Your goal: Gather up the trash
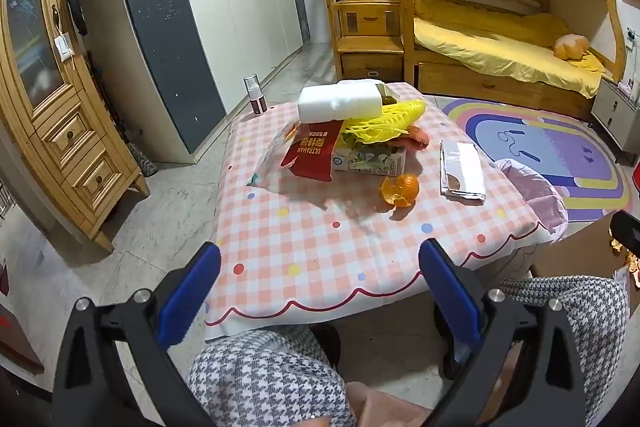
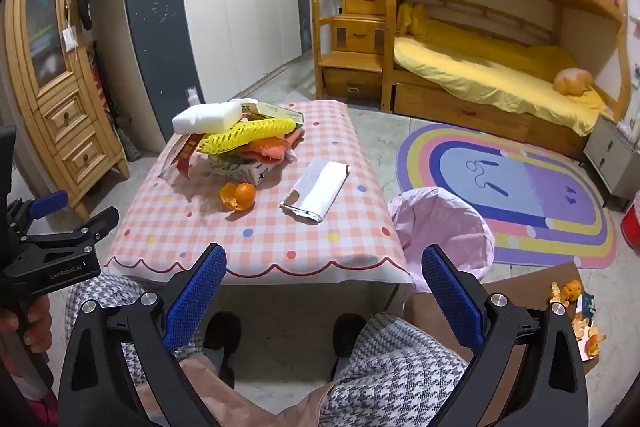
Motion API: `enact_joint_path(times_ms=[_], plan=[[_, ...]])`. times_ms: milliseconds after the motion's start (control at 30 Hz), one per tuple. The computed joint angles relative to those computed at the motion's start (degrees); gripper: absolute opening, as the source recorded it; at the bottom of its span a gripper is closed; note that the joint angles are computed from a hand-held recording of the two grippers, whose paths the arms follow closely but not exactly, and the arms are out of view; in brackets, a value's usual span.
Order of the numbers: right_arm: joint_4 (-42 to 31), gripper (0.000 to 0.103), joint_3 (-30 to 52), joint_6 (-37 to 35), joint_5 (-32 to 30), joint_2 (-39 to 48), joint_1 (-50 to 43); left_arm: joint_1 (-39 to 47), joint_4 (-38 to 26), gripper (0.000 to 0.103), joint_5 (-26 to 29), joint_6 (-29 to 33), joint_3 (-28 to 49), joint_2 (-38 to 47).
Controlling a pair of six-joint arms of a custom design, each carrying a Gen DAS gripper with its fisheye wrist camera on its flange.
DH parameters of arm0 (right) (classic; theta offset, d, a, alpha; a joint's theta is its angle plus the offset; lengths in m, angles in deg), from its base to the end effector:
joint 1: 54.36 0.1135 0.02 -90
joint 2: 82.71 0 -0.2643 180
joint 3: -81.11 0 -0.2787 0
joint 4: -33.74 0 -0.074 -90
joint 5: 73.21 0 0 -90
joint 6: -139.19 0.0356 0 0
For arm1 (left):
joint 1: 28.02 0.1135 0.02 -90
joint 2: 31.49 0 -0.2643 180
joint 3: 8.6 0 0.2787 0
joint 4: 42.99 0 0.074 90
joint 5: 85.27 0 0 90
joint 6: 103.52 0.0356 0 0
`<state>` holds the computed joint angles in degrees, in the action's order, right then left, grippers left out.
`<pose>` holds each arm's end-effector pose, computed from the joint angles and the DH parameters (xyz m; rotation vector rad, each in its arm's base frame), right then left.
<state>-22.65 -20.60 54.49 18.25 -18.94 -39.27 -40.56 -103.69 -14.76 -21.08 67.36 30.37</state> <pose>0.2460 0.0654 0.3473 -0.1837 2.2988 0.1534 0.2364 -0.0404 0.3363 -0.0579 2.3362 0.2324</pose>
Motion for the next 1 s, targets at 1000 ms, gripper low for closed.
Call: enact_joint_path(times_ms=[1000], plan=[[0.1,0.097,-0.6,0.2,0.2,0.0,0.1,0.8,0.8,0.096,0.2,0.5,-1.9,-0.5]])
